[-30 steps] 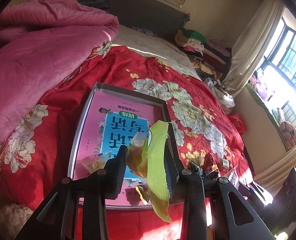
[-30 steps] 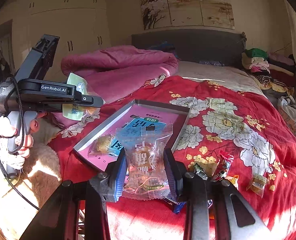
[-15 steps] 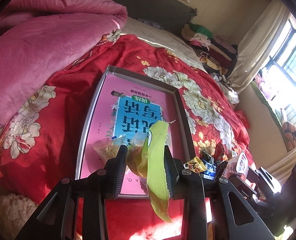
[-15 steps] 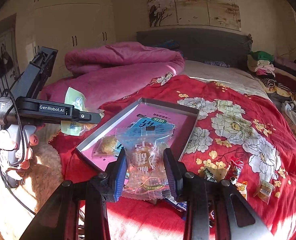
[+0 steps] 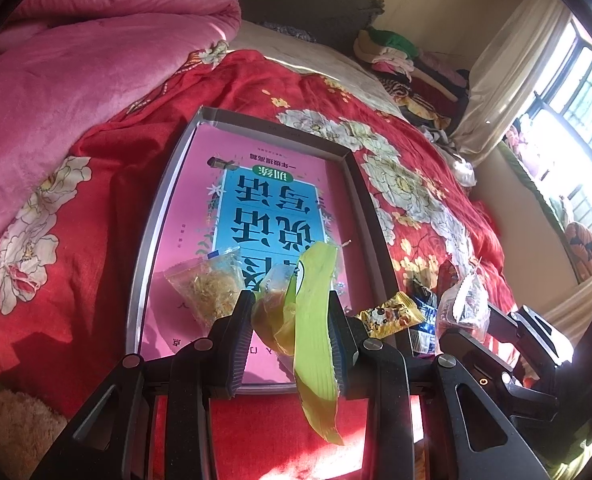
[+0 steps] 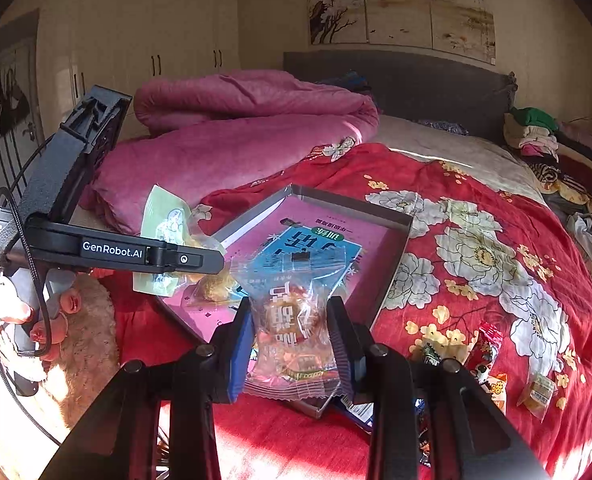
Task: Organize snacks
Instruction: 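Carry the green packet and the clear candy bag over the tray with both tools, then lower the candy bag into the tray and open the right tool while the left holds the packet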
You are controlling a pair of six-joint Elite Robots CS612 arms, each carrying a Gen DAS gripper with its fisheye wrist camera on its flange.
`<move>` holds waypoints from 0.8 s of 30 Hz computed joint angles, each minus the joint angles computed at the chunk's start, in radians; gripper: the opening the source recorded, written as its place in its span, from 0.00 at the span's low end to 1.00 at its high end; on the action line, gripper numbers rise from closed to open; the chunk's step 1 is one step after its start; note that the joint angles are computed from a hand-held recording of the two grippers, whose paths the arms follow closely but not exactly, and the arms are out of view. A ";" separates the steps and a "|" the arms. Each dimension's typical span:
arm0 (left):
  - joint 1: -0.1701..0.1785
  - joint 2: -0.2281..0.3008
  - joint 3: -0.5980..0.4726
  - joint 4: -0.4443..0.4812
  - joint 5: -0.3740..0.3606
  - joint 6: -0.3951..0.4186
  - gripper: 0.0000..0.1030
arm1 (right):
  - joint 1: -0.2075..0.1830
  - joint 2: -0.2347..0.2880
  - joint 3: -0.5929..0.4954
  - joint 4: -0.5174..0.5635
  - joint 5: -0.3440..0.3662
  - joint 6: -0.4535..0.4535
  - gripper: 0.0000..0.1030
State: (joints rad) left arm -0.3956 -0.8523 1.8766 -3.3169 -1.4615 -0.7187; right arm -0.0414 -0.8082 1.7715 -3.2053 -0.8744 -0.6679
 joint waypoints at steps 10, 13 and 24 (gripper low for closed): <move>0.002 0.022 -0.023 0.041 -0.035 0.022 0.34 | 0.021 0.025 -0.033 0.055 -0.043 -0.035 0.36; 0.005 0.028 -0.029 0.053 -0.049 0.028 0.34 | 0.027 0.030 -0.041 0.085 -0.052 -0.052 0.36; 0.012 0.042 -0.044 0.079 -0.069 0.032 0.34 | 0.041 0.052 -0.060 0.119 -0.100 -0.077 0.36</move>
State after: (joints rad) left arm -0.3832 -0.8099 1.8322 -3.2379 -1.5310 -0.6872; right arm -0.0003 -0.7564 1.7117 -3.0865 -0.9740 -0.7444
